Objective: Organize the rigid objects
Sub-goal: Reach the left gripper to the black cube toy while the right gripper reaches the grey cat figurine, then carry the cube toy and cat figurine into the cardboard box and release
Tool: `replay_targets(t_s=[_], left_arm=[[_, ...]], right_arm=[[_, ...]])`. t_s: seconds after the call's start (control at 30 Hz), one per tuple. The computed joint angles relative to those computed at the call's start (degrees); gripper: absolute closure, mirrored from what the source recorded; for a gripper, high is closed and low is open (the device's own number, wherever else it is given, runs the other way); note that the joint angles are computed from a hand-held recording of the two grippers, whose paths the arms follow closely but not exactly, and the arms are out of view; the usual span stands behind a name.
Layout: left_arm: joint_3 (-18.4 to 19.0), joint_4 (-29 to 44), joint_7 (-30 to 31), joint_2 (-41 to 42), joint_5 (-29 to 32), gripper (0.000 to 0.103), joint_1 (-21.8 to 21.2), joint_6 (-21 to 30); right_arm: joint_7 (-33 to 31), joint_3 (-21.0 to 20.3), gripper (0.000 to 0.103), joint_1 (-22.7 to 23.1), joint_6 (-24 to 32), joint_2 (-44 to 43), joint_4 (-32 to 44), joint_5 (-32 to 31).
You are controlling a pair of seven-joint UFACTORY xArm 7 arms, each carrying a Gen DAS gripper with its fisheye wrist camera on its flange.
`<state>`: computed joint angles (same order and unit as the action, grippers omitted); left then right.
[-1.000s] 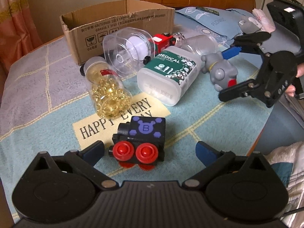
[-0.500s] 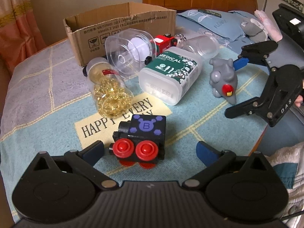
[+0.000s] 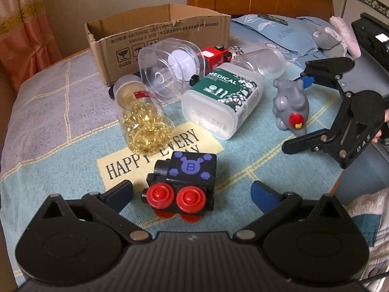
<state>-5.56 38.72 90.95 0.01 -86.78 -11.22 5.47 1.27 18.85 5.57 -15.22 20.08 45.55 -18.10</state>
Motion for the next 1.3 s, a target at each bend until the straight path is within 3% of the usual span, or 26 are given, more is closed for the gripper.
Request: replay_targets(t_s=[0.17,0.3,0.4,0.5,0.7,0.8,1.07,1.3], left_arm=[[0.0,0.4,-0.1,0.2,0.0,0.004,0.2,0.3],[0.1,0.6,2.8,-0.2,-2.9,0.017,0.3,0.1],[0.4,0.3,0.6,-0.6,-0.7,0.027,0.6,0.6],[0.6,0.0,-1.2,-0.9,1.2,0.031,0.8,0.9],[0.5,-0.2,-2.4,-1.2,2.2,0.045,0.5,0.3],[0.7,-0.5,-4.9,-1.4,4.8,0.046,0.5,0.6],[1.3,-2.7,-13.7,-3.5,13.9,0.046,0.1,1.9],[3.5,-5.5,-24.4,-8.5,25.8,0.046,-1.2,4.1]], right_arm=[[0.2,1.4,0.0,-1.5,1.1,0.0,0.4,-0.8],[0.2,2.2,0.0,-2.1,2.4,-0.2,0.7,-0.5],[-0.3,3.4,0.001,-3.0,3.8,-0.8,0.7,0.1],[-0.9,4.5,0.001,-3.9,3.6,-1.4,0.4,0.3],[-1.8,2.7,0.015,-1.6,5.4,-2.4,0.8,2.4],[-2.7,2.0,0.023,-0.4,6.4,-3.0,0.8,4.3],[-6.4,9.0,0.026,-6.3,9.6,-3.9,1.0,8.5],[-11.8,20.8,0.026,-16.9,11.4,-6.0,0.0,14.9]])
